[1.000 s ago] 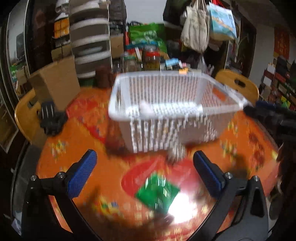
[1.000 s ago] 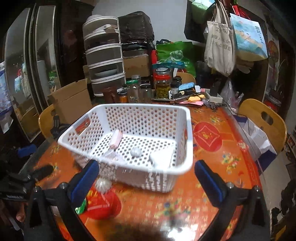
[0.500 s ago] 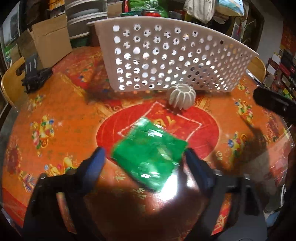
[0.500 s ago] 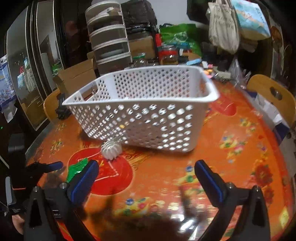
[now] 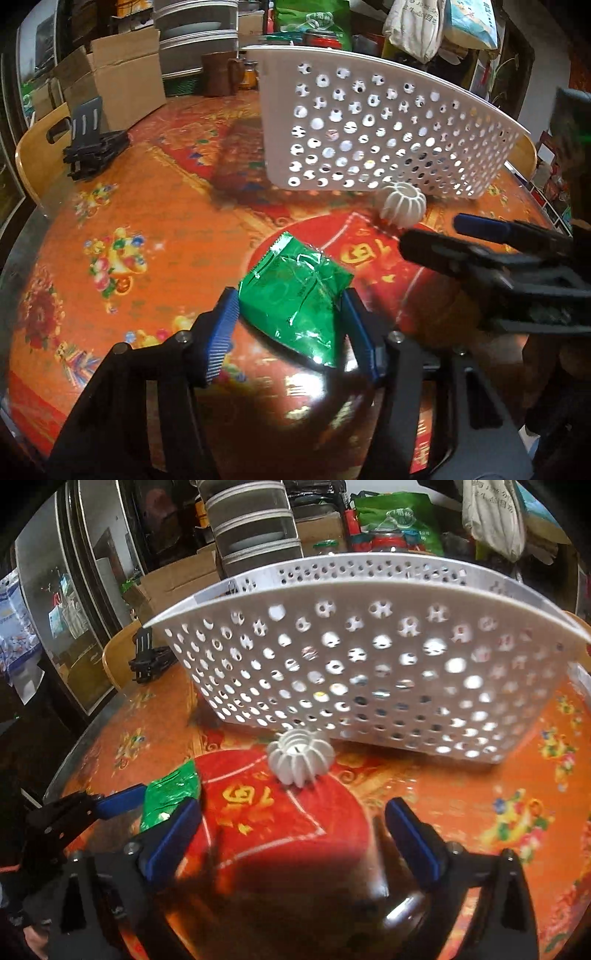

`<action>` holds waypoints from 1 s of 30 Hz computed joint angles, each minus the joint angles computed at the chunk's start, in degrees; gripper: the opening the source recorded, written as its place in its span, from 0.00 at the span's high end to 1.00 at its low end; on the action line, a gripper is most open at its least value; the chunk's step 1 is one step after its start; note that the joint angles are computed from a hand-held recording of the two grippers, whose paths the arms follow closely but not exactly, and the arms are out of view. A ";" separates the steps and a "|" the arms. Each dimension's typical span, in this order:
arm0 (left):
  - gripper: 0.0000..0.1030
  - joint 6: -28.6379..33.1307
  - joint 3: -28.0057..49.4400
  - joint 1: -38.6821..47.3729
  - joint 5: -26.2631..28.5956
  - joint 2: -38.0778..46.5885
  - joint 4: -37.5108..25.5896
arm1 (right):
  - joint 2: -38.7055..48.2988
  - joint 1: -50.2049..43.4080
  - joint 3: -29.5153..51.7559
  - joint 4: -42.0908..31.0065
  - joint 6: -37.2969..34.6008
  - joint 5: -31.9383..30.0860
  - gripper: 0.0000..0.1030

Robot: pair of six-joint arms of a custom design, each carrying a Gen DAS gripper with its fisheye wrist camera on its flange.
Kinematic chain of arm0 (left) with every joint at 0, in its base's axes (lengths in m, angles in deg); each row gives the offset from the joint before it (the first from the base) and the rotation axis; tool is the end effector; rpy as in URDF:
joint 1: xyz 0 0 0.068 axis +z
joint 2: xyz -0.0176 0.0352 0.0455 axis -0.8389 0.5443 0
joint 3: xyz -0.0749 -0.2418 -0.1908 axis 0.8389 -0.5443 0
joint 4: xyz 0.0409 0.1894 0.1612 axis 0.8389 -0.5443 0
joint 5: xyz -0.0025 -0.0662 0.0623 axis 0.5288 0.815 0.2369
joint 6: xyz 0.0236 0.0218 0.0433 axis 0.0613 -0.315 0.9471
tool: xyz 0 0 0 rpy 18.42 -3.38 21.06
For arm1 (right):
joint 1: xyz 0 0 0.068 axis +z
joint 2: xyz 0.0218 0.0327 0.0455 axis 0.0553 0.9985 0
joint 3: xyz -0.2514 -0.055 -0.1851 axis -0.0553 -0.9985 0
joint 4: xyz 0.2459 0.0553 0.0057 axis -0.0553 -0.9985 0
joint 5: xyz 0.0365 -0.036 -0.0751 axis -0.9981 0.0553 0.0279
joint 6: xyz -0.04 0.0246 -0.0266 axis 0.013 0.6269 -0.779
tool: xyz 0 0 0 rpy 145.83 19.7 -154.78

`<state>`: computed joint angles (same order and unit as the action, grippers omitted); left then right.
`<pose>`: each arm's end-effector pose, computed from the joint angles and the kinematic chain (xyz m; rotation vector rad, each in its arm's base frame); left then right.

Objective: Organize soft objects
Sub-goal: 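Grasp the green foil packet with the left tool while the right tool grasps the white ribbed ball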

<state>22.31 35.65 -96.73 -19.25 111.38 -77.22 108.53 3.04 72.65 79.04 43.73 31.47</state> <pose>0.1590 -0.1269 0.1912 0.4807 2.3973 -0.2937 0.1956 0.0041 0.1881 0.1268 2.4157 0.2229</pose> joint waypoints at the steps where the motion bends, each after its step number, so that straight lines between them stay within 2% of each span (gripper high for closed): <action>1: 0.47 0.11 -0.34 0.16 0.05 -0.26 0.31 | 1.30 0.89 0.39 0.77 0.70 0.82 0.19; 2: 0.47 0.30 -0.75 0.38 0.14 -0.57 0.71 | 2.46 1.86 0.77 1.32 1.27 1.97 0.24; 9: 0.47 0.98 -1.94 0.81 0.47 -0.62 2.65 | 7.59 5.06 3.72 1.90 2.94 5.54 0.39; 12: 0.47 1.17 -2.07 0.98 0.62 -0.41 3.14 | 9.03 6.45 4.91 1.59 3.38 8.41 0.55; 13: 0.47 1.31 -2.24 1.11 0.73 -0.35 3.45 | 9.23 6.87 5.07 1.46 3.52 9.06 0.64; 17: 0.48 0.92 -2.61 1.07 0.94 -0.69 3.93 | 8.66 7.06 4.59 1.55 3.15 9.09 0.64; 20: 0.50 1.10 -3.95 0.88 1.18 -2.56 5.28 | 4.59 6.33 2.27 1.58 2.29 8.62 0.64; 24: 0.51 1.04 -5.22 -1.57 -0.81 -5.46 5.91 | -3.52 2.86 -1.08 -0.69 0.30 5.70 0.64; 30: 0.53 0.07 -4.78 -4.96 -3.33 -9.14 3.39 | -14.95 -4.47 -4.24 -5.80 -3.49 0.95 0.64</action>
